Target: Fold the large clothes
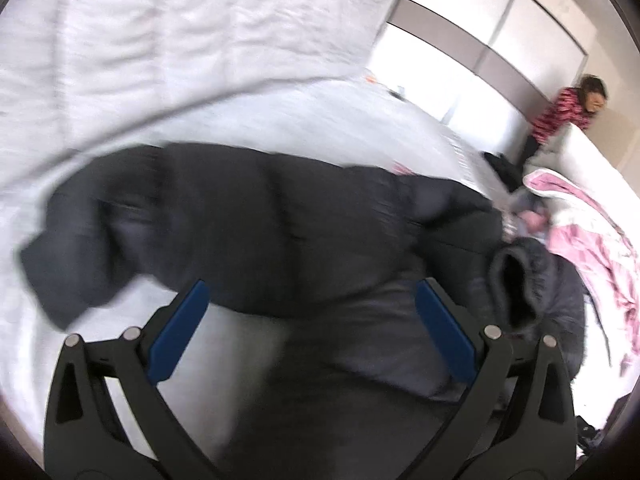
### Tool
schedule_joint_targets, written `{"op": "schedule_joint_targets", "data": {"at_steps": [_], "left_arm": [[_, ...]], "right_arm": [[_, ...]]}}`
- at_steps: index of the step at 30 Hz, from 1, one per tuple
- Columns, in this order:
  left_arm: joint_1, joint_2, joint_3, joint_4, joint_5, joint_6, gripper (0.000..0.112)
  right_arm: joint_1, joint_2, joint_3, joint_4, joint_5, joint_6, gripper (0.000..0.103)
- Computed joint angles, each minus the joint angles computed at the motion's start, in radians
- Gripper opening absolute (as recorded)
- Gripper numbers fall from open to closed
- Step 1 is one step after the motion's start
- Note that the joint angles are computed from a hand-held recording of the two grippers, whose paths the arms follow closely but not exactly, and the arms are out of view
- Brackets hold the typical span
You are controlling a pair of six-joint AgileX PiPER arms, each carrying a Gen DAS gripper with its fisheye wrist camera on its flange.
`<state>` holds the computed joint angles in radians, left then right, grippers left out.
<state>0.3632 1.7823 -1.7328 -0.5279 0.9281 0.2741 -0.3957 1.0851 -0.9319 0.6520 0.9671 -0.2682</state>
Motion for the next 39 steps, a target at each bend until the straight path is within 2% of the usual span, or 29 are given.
{"op": "schedule_joint_targets", "data": {"at_steps": [2, 4, 8, 11, 13, 15, 17, 19, 22, 24, 26, 27, 28, 29, 33, 34, 35, 37, 39], "left_arm": [[0.05, -0.007, -0.006, 0.018, 0.007, -0.005, 0.103], [0.132, -0.01, -0.02, 0.027, 0.025, -0.007, 0.103], [0.242, -0.021, 0.01, 0.099, -0.028, 0.001, 0.103], [0.284, 0.003, 0.028, 0.143, -0.068, -0.042, 0.103], [0.286, 0.038, 0.014, 0.136, -0.033, -0.02, 0.103], [0.257, 0.056, 0.028, 0.173, -0.041, 0.015, 0.103], [0.219, 0.061, 0.055, 0.282, -0.072, -0.01, 0.103], [0.193, 0.095, 0.042, 0.396, -0.058, -0.114, 0.103], [0.222, 0.139, 0.033, 0.304, -0.053, -0.132, 0.103], [0.224, 0.204, -0.021, 0.27, -0.015, -0.158, 0.103], [0.193, 0.236, -0.038, 0.327, -0.033, -0.201, 0.1], [0.17, 0.234, -0.027, 0.378, -0.058, -0.228, 0.097], [0.154, 0.226, -0.009, 0.414, -0.094, -0.238, 0.088], [0.149, 0.224, -0.003, 0.414, -0.109, -0.232, 0.073], [0.162, 0.255, -0.052, 0.369, -0.094, -0.225, 0.042], [0.164, 0.253, -0.054, 0.361, -0.092, -0.227, 0.019], [0.173, 0.258, -0.072, 0.34, -0.077, -0.224, 0.014], [0.188, 0.264, -0.101, 0.302, -0.06, -0.223, 0.014], [0.191, 0.248, -0.108, 0.296, -0.09, -0.225, 0.013]], "right_arm": [[-0.097, -0.026, 0.024, 0.088, 0.009, -0.106, 0.073], [-0.161, -0.045, 0.038, 0.121, 0.012, -0.138, 0.074], [-0.194, -0.007, 0.036, 0.15, 0.048, -0.171, 0.074], [-0.169, -0.013, 0.026, 0.136, 0.035, -0.138, 0.074], [-0.149, -0.024, 0.023, 0.135, 0.034, -0.133, 0.074], [-0.106, -0.027, 0.02, 0.108, 0.012, -0.104, 0.074], [-0.065, -0.037, 0.019, 0.068, -0.009, -0.071, 0.074], [-0.032, -0.049, 0.02, 0.031, -0.03, -0.044, 0.074], [-0.024, -0.053, 0.023, 0.035, -0.038, -0.051, 0.074], [-0.012, -0.049, 0.028, 0.031, -0.05, -0.047, 0.074], [0.006, -0.039, 0.03, 0.018, -0.06, -0.037, 0.074], [0.015, -0.035, 0.031, 0.012, -0.066, -0.032, 0.074], [0.026, -0.031, 0.032, 0.006, -0.073, -0.027, 0.074], [0.034, -0.028, 0.033, 0.001, -0.079, -0.025, 0.074], [0.063, -0.019, 0.036, -0.014, -0.099, -0.013, 0.074], [0.07, -0.017, 0.036, -0.016, -0.101, -0.01, 0.074], [0.076, -0.016, 0.036, -0.017, -0.103, -0.008, 0.074], [0.085, -0.017, 0.035, -0.021, -0.107, -0.008, 0.074], [0.095, -0.021, 0.035, -0.03, -0.114, -0.001, 0.074]]}}
